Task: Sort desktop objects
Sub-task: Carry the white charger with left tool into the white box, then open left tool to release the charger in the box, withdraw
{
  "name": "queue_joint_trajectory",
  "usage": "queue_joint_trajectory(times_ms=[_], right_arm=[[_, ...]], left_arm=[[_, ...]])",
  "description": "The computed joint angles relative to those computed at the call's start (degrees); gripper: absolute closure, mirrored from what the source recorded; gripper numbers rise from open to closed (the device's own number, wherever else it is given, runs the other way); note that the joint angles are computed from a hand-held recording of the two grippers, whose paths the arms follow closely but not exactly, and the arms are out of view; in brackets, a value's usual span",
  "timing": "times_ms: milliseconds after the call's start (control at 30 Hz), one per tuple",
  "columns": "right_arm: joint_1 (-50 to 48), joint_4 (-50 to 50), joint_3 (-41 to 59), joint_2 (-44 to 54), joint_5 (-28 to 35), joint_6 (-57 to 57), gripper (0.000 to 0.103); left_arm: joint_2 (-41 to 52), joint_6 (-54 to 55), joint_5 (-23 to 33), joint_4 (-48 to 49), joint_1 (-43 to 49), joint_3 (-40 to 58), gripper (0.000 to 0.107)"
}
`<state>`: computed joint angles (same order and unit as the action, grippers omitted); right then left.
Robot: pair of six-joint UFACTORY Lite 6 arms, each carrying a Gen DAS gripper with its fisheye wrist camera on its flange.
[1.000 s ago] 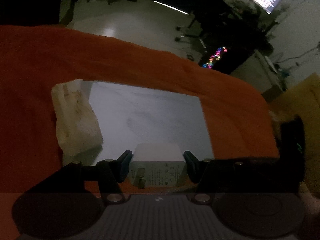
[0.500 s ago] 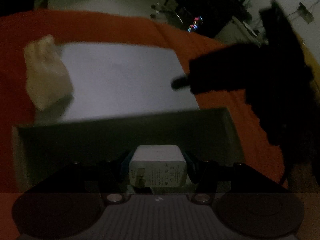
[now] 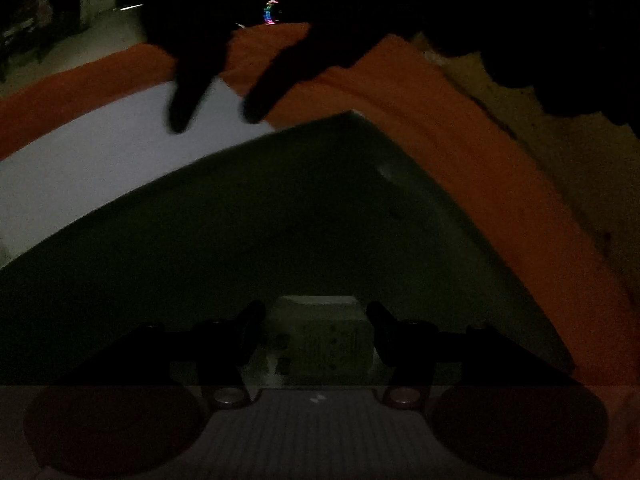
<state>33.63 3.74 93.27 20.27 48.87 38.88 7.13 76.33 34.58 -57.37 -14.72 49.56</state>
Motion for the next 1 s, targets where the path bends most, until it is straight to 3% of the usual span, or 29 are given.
queue_joint_trajectory(times_ms=[167,267,433,567,833,1000], right_arm=[[-1.0,1.4,-1.0,-0.1,-0.7,-1.8,0.056],[-1.4,2.0,-0.7,0.5,-0.9,-2.6,0.056],[-2.5,3.3,-4.2,-1.8,-1.8,-4.2,0.056],[-2.8,3.6,-6.2,-2.9,-2.2,-4.0,0.056],[-0.7,1.6,-3.6,-2.0,0.2,-2.2,0.056],[1.4,0.0,1.8,0.3,4.0,-1.6,0.056]], left_arm=[[8.0,-3.3,-6.4,1.1,-5.6,4.4,0.056],[8.0,4.9,-9.6,-5.1,-7.6,3.0,0.056],[5.5,-3.6,-10.5,5.7,-9.3,1.4,0.054],[5.0,-17.1,-7.5,17.7,-7.7,0.9,0.053],[4.8,-15.3,-2.6,15.3,-1.2,2.5,0.054],[-6.0,-12.5,8.2,14.5,9.9,1.7,0.053]])
